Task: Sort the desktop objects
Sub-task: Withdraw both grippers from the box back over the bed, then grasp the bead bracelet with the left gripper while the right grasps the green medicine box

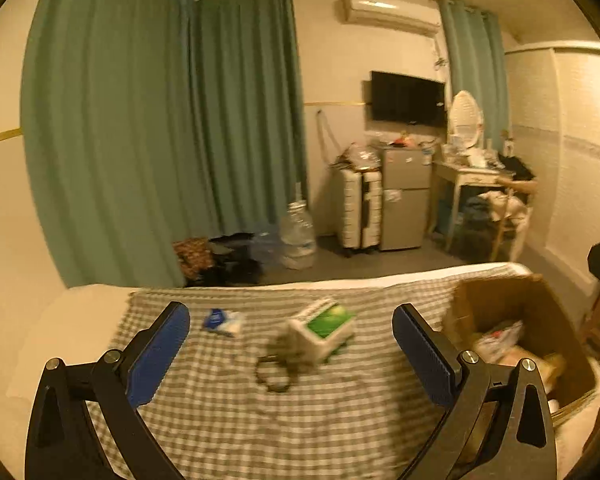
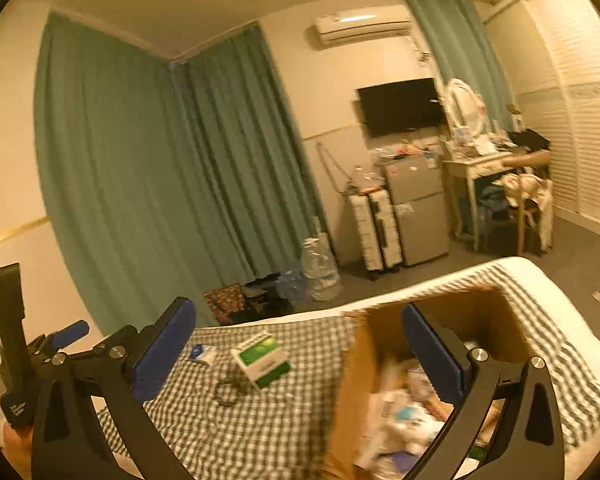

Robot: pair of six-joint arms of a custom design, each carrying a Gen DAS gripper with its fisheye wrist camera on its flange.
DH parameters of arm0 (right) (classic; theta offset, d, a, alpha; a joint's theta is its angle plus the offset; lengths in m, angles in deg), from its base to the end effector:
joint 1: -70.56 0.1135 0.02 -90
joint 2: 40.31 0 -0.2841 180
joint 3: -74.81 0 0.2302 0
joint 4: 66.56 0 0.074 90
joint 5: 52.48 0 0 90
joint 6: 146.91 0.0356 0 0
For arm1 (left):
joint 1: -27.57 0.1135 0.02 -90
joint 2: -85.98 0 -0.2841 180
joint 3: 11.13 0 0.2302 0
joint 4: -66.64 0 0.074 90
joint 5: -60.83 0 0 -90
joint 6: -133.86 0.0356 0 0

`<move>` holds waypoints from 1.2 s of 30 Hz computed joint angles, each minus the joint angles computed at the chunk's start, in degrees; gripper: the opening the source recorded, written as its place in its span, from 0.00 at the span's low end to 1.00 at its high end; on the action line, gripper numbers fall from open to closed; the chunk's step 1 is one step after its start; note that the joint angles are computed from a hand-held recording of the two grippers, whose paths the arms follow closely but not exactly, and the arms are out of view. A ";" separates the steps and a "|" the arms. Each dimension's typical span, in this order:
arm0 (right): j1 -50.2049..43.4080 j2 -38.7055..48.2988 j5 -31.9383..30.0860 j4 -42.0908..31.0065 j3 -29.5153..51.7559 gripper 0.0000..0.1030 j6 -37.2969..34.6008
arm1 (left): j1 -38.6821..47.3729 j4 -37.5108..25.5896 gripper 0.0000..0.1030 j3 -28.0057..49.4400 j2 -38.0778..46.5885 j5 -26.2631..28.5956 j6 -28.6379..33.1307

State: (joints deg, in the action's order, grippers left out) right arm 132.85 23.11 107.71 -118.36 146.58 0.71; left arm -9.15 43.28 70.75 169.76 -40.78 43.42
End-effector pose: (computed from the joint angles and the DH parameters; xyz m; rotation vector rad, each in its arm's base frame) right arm 0.1148 0.1465 0.3418 0.4517 1.7488 0.0355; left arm 0.2590 -0.1842 0.3418 0.5012 1.9448 -0.2117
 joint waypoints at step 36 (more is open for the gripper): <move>-36.37 58.51 -44.27 43.00 15.48 1.00 -41.20 | 14.56 2.84 0.11 24.49 53.02 18.49 -0.84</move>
